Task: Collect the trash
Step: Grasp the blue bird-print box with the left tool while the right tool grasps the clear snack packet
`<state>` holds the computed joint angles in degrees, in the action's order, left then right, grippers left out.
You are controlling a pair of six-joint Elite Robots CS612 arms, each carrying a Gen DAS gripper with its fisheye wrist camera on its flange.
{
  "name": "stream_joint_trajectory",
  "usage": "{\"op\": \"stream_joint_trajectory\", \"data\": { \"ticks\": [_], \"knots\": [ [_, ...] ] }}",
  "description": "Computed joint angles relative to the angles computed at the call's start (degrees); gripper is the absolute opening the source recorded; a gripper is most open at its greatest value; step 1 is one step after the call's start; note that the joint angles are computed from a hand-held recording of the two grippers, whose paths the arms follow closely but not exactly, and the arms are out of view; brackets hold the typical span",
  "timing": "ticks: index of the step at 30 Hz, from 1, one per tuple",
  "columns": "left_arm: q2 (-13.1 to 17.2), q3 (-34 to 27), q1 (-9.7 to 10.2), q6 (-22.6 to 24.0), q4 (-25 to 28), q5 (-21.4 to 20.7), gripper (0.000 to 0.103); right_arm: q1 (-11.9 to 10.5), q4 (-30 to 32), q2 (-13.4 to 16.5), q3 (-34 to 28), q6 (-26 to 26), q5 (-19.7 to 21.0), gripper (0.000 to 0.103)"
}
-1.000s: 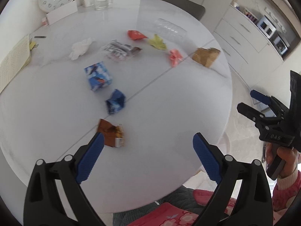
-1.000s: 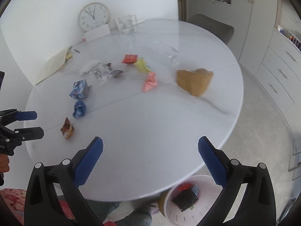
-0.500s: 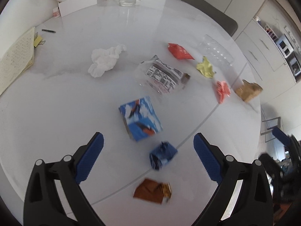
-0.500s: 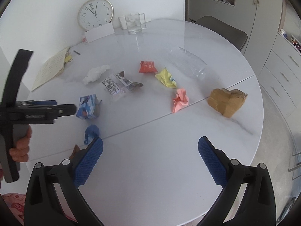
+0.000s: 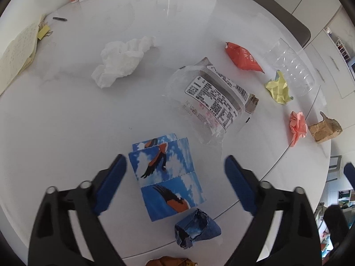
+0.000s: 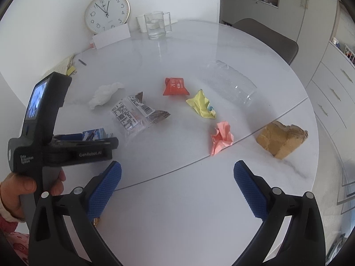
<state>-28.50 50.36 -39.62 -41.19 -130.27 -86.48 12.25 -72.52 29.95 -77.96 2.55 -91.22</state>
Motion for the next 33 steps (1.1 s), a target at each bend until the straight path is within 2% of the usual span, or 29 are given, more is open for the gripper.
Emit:
{"op": "stream_joint_trajectory", "data": {
  "ticks": [1,4,9,11,16,20,26,32,33],
  "knots": [
    [0.15,-0.23,0.06,0.11,0.40,-0.51,0.069,-0.13,-0.34,-0.42,1.02,-1.57,0.58,0.101],
    [0.46,-0.81,0.17,0.44,2.39,-0.57,0.057,-0.22,-1.52,-1.46,3.47,-5.68,0.66,0.101],
    [0.08,-0.37,0.47,0.74,2.18,-0.21,0.052,-0.44,-3.62,-3.93,9.58,-14.42,3.73,0.100],
    [0.10,-0.60,0.59,1.04,2.19,0.27,0.052,-0.64,-4.01,-5.19,12.72,-17.13,6.75,0.101],
    [-0.59,0.16,1.19,-0.16,1.12,0.36,0.051,-0.51,-5.96,-8.07,20.32,-21.56,10.23,0.100],
    [-2.24,2.64,1.60,-2.02,-0.43,0.93,0.051,-0.20,-6.93,-10.70,26.68,-26.45,13.61,0.100],
    [-4.16,5.50,1.99,-4.26,-0.98,3.16,0.051,0.94,-8.50,-11.11,29.17,-33.10,14.04,0.100],
    [-4.72,6.46,2.21,-5.81,-0.73,3.52,0.051,1.33,-7.78,-11.29,31.05,-36.70,14.74,0.100],
    [-4.64,6.33,2.22,-5.83,-0.53,3.58,0.051,1.37,-7.97,-11.26,31.23,-37.11,14.52,0.091]
  ]
}}
